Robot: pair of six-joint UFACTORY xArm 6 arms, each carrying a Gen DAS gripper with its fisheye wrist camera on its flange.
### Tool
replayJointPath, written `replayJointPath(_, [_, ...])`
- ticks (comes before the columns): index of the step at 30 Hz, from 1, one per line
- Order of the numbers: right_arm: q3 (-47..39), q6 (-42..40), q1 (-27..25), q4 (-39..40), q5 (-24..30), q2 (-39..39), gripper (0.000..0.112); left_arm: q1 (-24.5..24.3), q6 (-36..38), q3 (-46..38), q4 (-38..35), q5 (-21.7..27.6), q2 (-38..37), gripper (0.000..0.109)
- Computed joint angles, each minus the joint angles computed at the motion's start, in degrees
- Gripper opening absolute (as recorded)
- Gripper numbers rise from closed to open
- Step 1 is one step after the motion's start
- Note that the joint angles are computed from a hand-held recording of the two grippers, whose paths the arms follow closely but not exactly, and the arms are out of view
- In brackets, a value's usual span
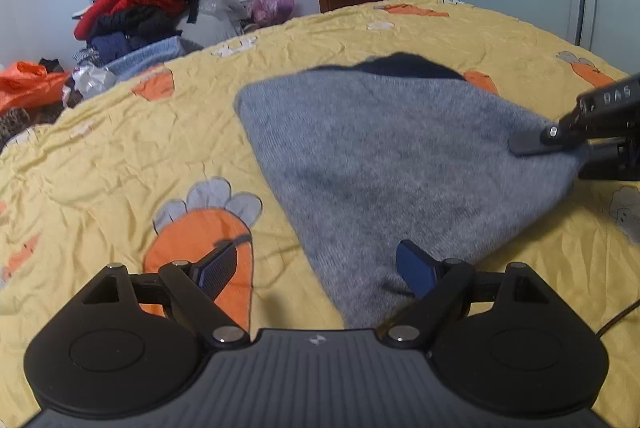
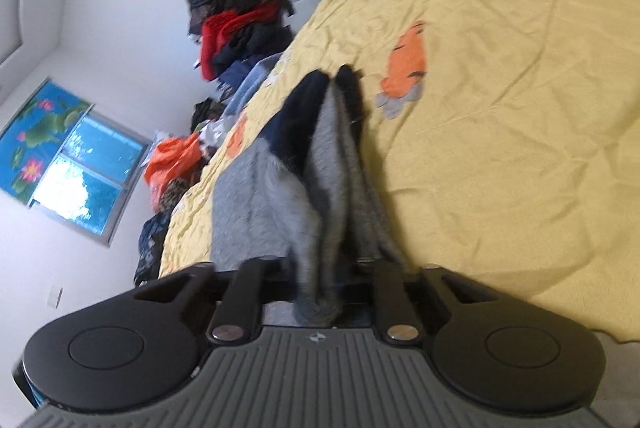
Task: Fold small clothes
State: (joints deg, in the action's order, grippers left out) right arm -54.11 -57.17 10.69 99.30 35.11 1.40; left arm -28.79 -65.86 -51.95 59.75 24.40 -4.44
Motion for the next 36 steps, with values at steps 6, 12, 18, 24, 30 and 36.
replayJointPath(6, [-2.0, 1.8, -0.4, -10.5, 1.1, 0.4, 0.026, 1.5, -0.9, 1.4, -1.0, -2.1, -1.7, 0.088])
replayJointPath(12, [-9.2, -2.0, 1.3, -14.4, -7.2, 2.4, 0.054, 4.9, -1.7, -1.9, -2.0, -4.8, 0.0, 0.088])
replayJointPath(18, [-26.0, 6.7, 0.5, -22.5, -2.2, 15.7, 0.054, 7.2, -1.0, -7.5, -7.1, -5.8, 5.0, 0.088])
replayJointPath(24, [-39.5, 19.4, -0.7, -26.8, 3.4, 27.6, 0.042, 7.4, 0.4, -12.6, -9.7, -4.2, 9.7, 0.088])
replayJointPath(30, [-40.6, 15.7, 1.6, -28.9, -2.5, 28.4, 0.018, 7.6, 0.7, -15.0, -11.8, -4.5, 12.2, 0.088])
replayJointPath(36, [-41.7, 18.6, 2.2, -33.7, -3.9, 30.0, 0.023, 7.3, 2.2, -16.3, -13.7, -4.2, 13.4, 0.088])
